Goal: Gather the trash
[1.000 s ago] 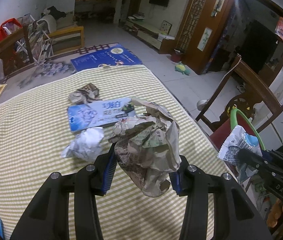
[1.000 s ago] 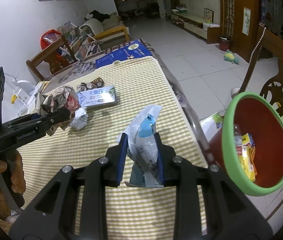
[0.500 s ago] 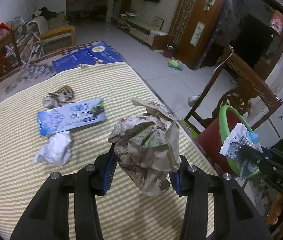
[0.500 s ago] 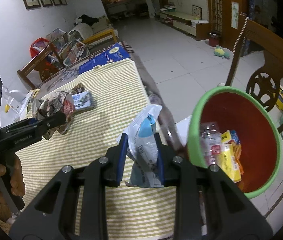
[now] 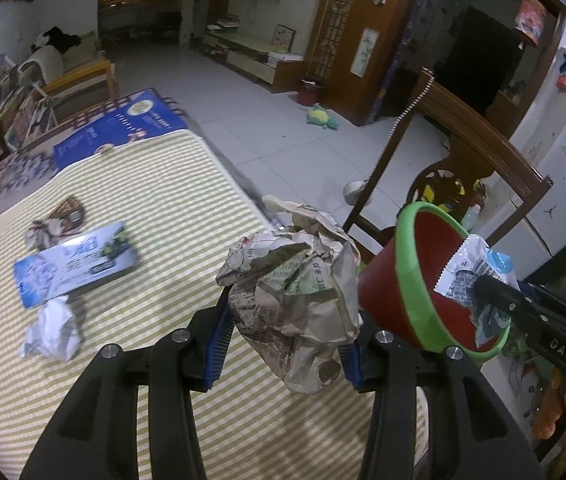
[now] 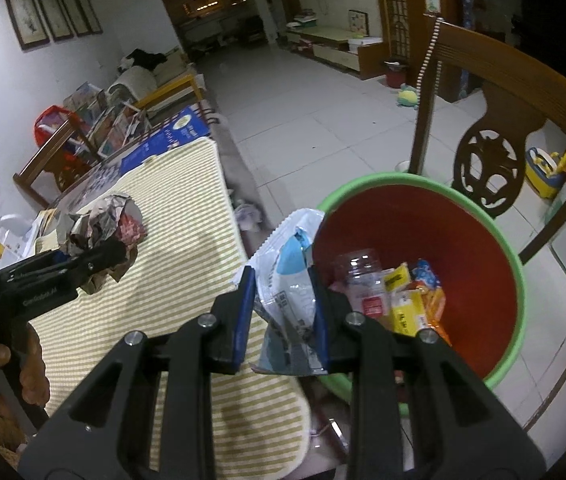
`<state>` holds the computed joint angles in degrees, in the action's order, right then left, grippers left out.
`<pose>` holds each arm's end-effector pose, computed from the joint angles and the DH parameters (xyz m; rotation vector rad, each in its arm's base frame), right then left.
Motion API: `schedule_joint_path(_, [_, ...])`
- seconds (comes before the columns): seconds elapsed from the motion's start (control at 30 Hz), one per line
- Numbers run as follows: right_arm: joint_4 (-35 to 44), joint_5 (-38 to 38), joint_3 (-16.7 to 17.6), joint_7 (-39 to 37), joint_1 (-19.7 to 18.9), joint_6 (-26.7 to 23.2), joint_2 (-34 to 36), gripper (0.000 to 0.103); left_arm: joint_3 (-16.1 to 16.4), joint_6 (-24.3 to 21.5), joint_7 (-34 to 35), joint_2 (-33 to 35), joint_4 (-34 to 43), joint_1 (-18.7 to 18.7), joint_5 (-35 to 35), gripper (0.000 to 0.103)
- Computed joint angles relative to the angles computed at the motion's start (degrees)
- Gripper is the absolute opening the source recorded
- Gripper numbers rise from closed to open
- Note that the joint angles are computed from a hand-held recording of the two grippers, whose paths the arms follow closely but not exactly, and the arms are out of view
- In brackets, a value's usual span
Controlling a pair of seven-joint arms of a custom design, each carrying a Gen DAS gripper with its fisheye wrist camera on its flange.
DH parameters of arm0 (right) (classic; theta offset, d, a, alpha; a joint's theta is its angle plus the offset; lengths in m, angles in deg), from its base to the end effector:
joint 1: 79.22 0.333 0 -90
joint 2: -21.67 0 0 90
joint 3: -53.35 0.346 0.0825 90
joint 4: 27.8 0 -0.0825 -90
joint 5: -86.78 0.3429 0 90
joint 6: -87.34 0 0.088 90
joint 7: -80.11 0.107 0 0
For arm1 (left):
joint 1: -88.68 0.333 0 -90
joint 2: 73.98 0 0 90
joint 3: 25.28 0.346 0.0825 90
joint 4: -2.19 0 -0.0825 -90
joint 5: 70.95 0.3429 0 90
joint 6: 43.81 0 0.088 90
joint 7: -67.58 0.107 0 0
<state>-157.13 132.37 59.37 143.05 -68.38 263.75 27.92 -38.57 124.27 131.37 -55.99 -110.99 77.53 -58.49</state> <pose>0.5318 0.0990 0.4400 -1.7125 1.7402 -0.3691 0.5745 -0.2600 0.4448 -1.8124 2.0682 -0.8561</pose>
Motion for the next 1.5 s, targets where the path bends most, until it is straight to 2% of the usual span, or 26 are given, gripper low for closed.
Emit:
schedule_joint_path(0.7, [2.0,10.4,-2.7,-10.5,-7.1,-3.5,1.2,0.027,-3.0,-8.5,4.7,11.5,19.3,-6.5,-0.5,0.043])
schedule_joint_path(0.93, [1.6,12.4,-3.7,-11.6,-8.5,-3.9,1.3,0.027,-6.4,-12.1,11.3,16.5,26.9,-6.9,-4.0,0.045])
schedule_joint_path(1.0, [1.4,14.1,-3.6,-12.6,-8.9,-3.6,1.2,0.029,-6.4,-13.0,12.6,17.4,28.5,-7.5,-4.7,0.049])
schedule_joint_path(1.03, [1.4,14.9,-3.6,-13.0,-9.0,-3.6,1.1,0.037,-6.1,-13.4,12.8,17.7,29.0,-8.0,-4.8,0.053])
schedule_joint_path(1.07, [1.4,16.0,-3.5,-13.7,-9.2,-3.5,1.1,0.045,-5.8,-13.6,12.8,17.9,29.3,-8.3,-5.0,0.056])
schedule_joint_path(1.1, [1.3,17.2,-3.4,-14.5,-9.2,-3.1,1.0,0.047,-5.6,-13.4,12.8,17.9,29.2,-8.4,-5.2,0.06])
schedule_joint_path(1.23, [0.8,16.7,-3.8,-13.5,-8.4,-2.2,0.7,0.054,-4.6,-12.8,12.0,16.8,27.4,-8.1,-5.9,0.063])
schedule_joint_path(1.37, [0.8,16.9,-3.4,-12.9,-7.6,-0.7,0.5,0.057,-4.1,-10.8,10.5,14.6,23.9,-7.0,-6.3,0.068])
schedule_joint_path(1.5, [1.4,18.9,-2.0,-13.7,-6.5,1.9,0.4,0.06,-5.3,-7.5,10.6,11.7,18.7,-4.1,-7.9,0.072])
